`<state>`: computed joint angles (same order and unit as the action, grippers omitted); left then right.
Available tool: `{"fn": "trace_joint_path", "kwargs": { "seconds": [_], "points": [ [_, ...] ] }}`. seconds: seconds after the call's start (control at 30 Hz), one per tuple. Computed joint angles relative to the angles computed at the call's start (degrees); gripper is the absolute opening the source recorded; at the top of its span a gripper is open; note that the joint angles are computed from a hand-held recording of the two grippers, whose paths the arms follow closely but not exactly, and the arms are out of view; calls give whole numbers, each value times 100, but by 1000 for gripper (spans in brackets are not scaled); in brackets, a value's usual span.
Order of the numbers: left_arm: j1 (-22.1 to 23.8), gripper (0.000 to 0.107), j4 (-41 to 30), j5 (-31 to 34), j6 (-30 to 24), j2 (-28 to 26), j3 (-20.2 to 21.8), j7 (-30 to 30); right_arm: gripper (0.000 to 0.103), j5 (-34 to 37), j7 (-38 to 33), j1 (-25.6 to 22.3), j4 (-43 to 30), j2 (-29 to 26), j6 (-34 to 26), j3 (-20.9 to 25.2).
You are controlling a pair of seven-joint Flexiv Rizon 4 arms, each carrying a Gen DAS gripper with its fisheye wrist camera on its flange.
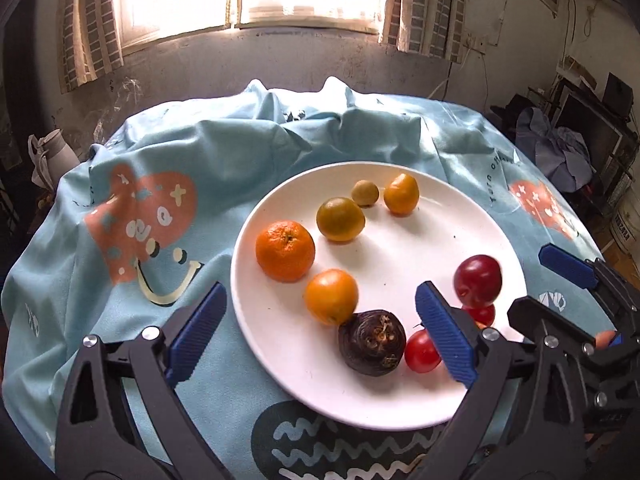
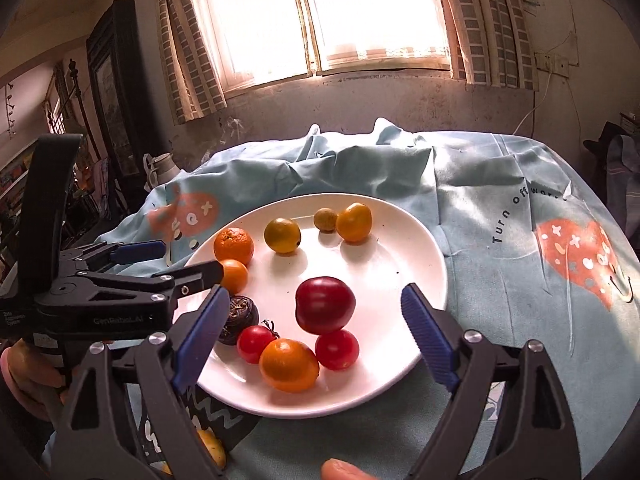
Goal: Organize fruits
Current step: 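Release the plum and orange onto the plate with both tools, then grasp a dark fig with the right tool while the left tool grasps an orange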
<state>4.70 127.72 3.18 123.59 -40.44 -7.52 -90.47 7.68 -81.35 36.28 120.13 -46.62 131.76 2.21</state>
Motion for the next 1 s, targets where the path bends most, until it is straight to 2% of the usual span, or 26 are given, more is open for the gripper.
{"fn": "trace_joint_path", "kwargs": {
  "seconds": [0.13, 0.27, 0.43, 0.57, 0.67, 0.7, 0.73, 0.77, 0.83, 1.0],
  "points": [
    [362, 97, 521, 381, 334, 286, -138, -249, 89, 223, -133, 190, 283, 206, 182, -6],
    [460, 97, 1213, 731, 905, 516, 45, -419, 89, 628, -368, 503, 706, 367, 548, 26],
    [500, 100, 1894, 1227, 2514, -47, 534, -384, 86, 1321, -771, 1055, 1168, 328, 1171, 170],
    [985, 100, 2118, 1576, 2779, -464, 471, -648, 79, 1259, -988, 1230, 1488, 250, 1388, 435],
    [1058, 100, 2241, 1634, 3193, -719, 565, -682, 73, 1533, -1185, 1470, 1532, 250, 1272, 350],
    [999, 100, 2286, 1547, 3296, -760, 612, -659, 70, 1514, -1163, 1415, 1542, 280, 1176, 358],
    [961, 100, 2317, 1492, 3423, -816, 644, -651, 62, 1453, -1083, 1306, 1559, 306, 1079, 397],
    [969, 100, 2332, 1497, 3504, -867, 647, -652, 57, 1304, -922, 1100, 1579, 345, 949, 475],
    [1025, 100, 2334, 1557, 3499, -894, 603, -640, 53, 959, -515, 643, 1617, 371, 792, 646],
    [1042, 100, 2338, 1566, 3397, -872, 534, -597, 46, 490, -1, 233, 1763, 448, 401, 650]
  ]
}}
